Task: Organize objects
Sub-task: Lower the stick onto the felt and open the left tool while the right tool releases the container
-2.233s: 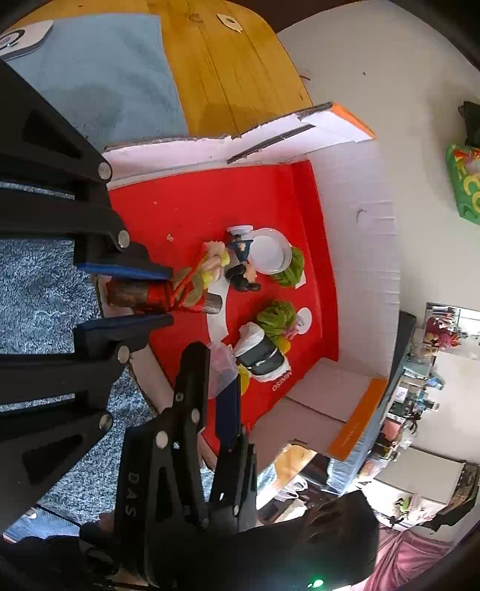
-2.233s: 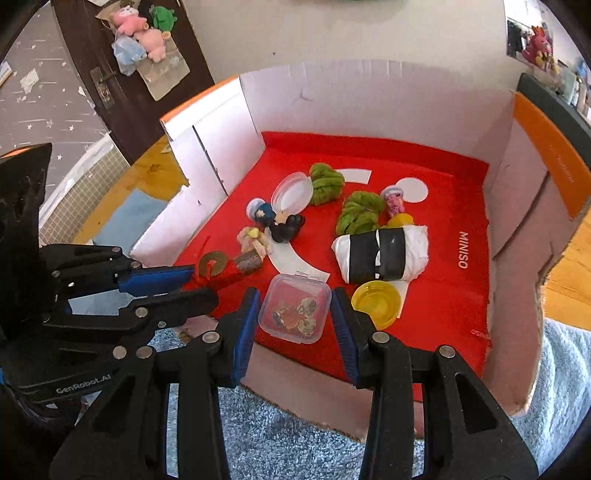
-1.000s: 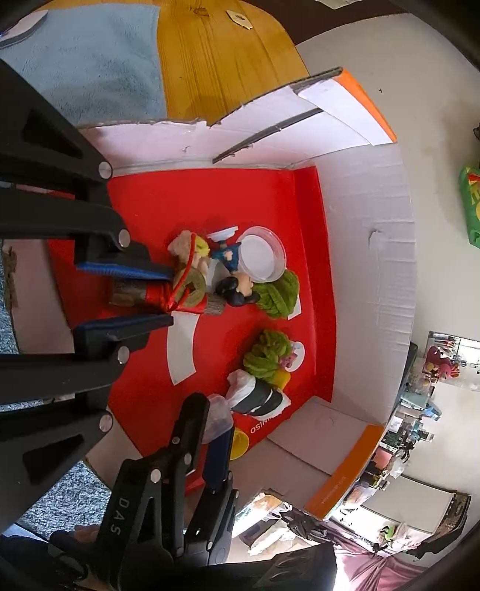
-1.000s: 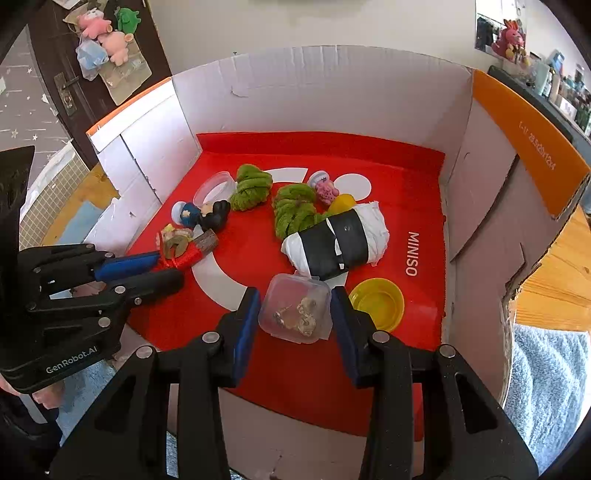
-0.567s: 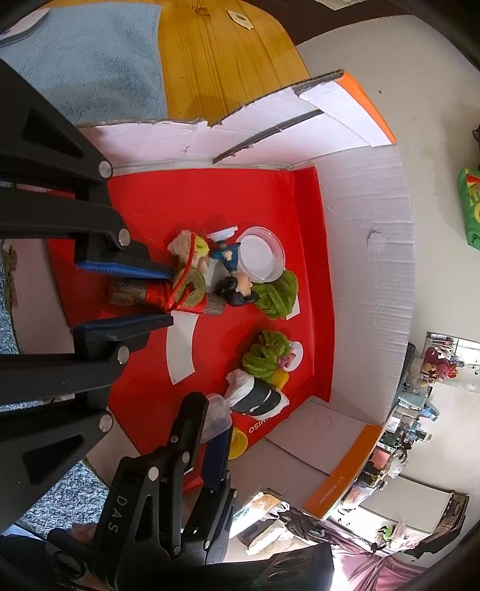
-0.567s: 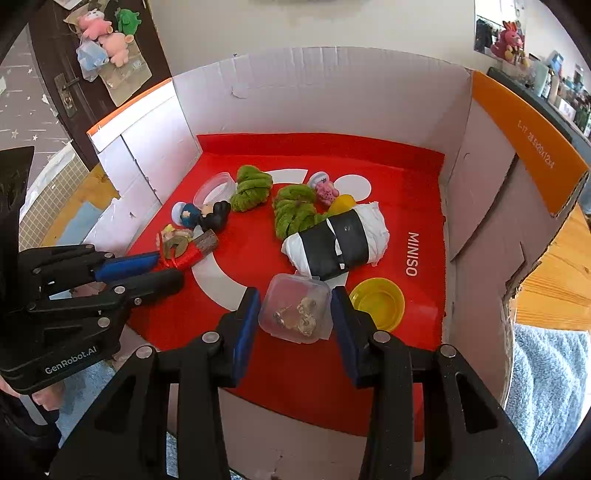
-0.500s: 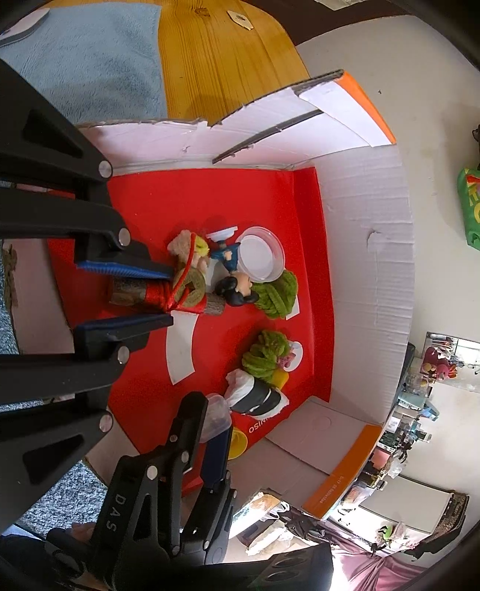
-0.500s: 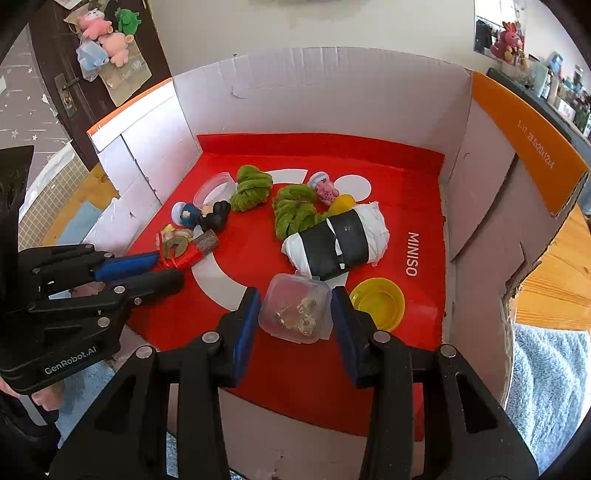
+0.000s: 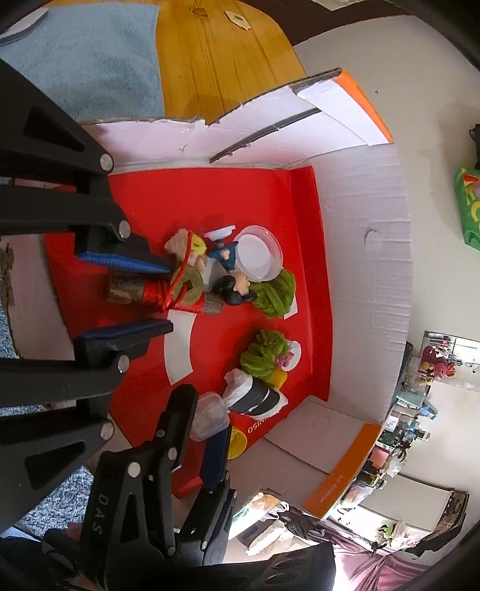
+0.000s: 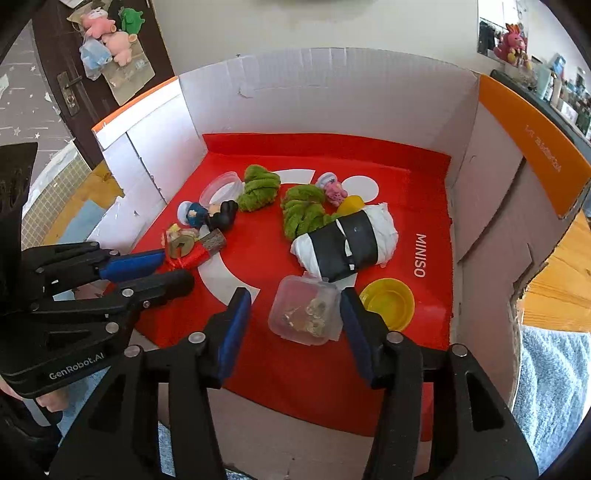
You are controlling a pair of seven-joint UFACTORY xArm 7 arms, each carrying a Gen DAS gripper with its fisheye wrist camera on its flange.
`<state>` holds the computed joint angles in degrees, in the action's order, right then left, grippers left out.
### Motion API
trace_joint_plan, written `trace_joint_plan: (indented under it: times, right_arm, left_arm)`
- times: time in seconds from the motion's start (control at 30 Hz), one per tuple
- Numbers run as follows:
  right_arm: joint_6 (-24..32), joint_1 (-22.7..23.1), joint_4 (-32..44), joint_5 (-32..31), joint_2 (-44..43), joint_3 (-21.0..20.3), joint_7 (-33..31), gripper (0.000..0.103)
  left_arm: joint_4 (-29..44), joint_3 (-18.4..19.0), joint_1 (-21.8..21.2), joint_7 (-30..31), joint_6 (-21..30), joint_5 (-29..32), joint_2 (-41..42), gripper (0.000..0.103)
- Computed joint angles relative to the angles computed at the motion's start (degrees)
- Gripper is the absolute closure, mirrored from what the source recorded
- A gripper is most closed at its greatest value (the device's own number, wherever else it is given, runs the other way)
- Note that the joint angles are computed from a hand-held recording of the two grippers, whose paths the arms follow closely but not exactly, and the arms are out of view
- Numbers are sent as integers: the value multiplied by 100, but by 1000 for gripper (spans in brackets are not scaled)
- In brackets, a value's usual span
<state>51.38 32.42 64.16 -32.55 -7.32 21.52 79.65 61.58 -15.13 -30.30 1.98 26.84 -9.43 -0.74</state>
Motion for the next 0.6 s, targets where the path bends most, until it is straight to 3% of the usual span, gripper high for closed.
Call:
trace_joint_plan:
  times: [0.33,0.6]
  right_arm:
    - [-28,-24,-94,-51,-87,43,85,53]
    - [-61,-25,-126,-99,-104,62,161,50]
  left_arm:
    - [-25,4,2,-59,-86,121,4,75]
    - [-74,7,11,-183,-212,347,-13,66]
